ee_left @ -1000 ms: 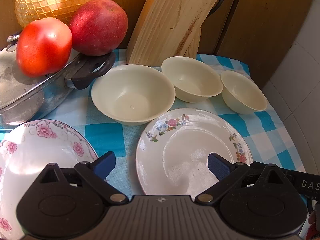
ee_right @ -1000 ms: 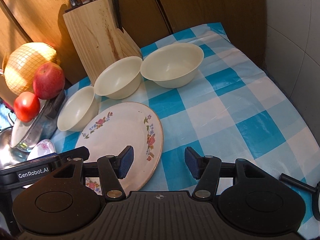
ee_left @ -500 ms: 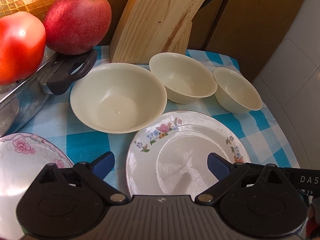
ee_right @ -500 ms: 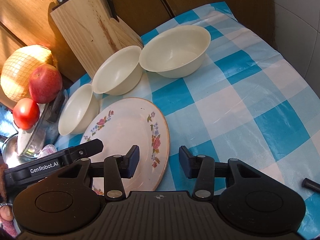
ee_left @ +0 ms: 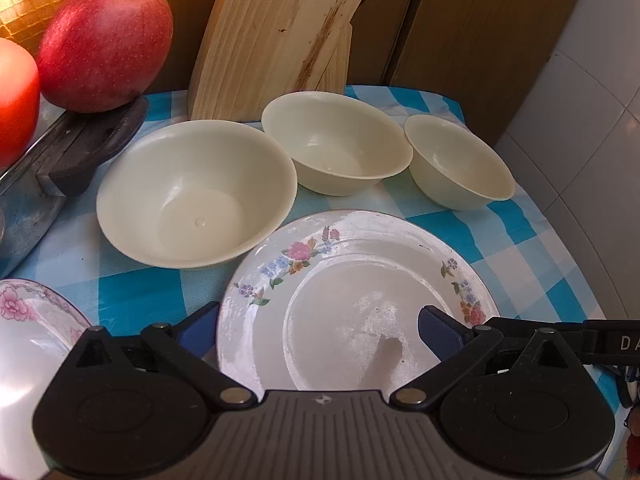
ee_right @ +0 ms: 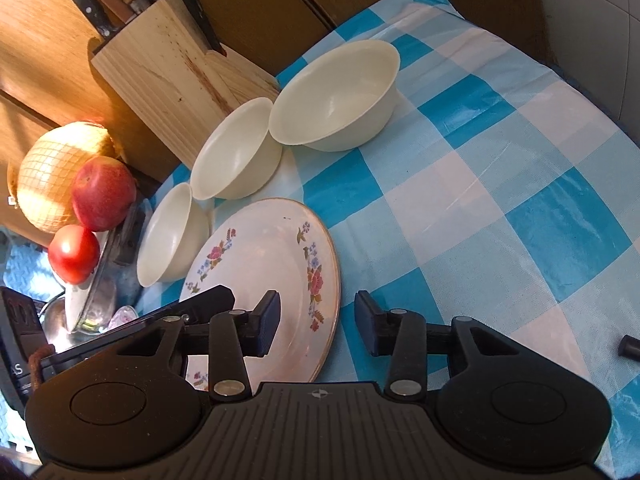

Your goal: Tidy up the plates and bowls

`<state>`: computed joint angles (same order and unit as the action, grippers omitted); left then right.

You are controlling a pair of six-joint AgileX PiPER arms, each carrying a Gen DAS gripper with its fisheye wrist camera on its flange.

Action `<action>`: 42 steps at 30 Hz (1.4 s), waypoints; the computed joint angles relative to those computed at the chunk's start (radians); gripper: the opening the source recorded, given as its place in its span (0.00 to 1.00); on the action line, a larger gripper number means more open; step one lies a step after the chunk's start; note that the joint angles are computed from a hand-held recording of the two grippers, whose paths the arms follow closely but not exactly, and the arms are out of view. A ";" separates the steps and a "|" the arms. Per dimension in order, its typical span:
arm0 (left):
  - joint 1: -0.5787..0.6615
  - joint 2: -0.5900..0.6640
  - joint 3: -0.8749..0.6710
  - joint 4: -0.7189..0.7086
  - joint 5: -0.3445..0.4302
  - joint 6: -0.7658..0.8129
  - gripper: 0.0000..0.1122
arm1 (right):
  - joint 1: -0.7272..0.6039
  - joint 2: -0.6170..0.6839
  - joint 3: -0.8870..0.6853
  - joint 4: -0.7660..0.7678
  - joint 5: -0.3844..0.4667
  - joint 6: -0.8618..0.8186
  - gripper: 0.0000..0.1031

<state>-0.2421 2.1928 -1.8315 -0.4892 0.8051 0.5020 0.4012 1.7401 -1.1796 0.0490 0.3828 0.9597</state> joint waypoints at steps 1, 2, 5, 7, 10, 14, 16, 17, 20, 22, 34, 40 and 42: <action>-0.005 -0.006 0.014 0.010 -0.016 -0.005 0.87 | 0.000 0.000 0.000 0.000 0.000 0.000 0.44; -0.008 -0.012 0.025 0.015 -0.025 -0.001 0.87 | 0.007 0.003 -0.006 -0.032 0.007 0.030 0.42; -0.005 -0.017 0.028 0.009 -0.013 -0.002 0.87 | 0.022 0.019 -0.029 -0.096 0.041 0.067 0.20; 0.002 -0.021 0.027 -0.006 0.009 -0.014 0.87 | 0.025 0.021 -0.036 -0.109 0.050 0.076 0.20; 0.008 -0.043 0.055 -0.037 0.044 0.003 0.86 | 0.030 0.023 -0.055 -0.134 0.088 0.077 0.21; -0.011 -0.094 0.137 -0.046 0.025 0.078 0.86 | 0.041 -0.003 -0.050 -0.186 0.154 0.083 0.22; -0.021 -0.096 0.140 -0.027 0.008 0.082 0.85 | 0.034 -0.022 -0.031 -0.182 0.158 0.081 0.23; -0.021 -0.092 0.135 -0.025 0.004 0.082 0.85 | 0.026 -0.032 -0.021 -0.170 0.159 0.067 0.24; -0.011 -0.091 0.155 -0.055 -0.048 0.115 0.85 | 0.007 -0.054 0.017 -0.103 0.117 0.039 0.30; -0.020 -0.102 0.191 -0.045 -0.110 0.122 0.86 | 0.005 -0.069 0.049 -0.073 0.064 0.016 0.41; -0.014 -0.088 0.191 -0.140 -0.108 0.205 0.87 | 0.031 -0.075 0.099 -0.192 -0.037 0.153 0.41; -0.030 -0.089 0.171 -0.086 -0.089 0.128 0.87 | 0.028 -0.073 0.111 -0.220 -0.046 0.187 0.30; -0.031 -0.087 0.161 -0.076 -0.078 0.101 0.86 | 0.034 -0.072 0.106 -0.242 -0.038 0.203 0.30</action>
<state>-0.2727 2.1054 -1.6703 -0.5648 0.7273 0.6032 0.4349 1.6676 -1.0735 -0.1934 0.3449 1.1627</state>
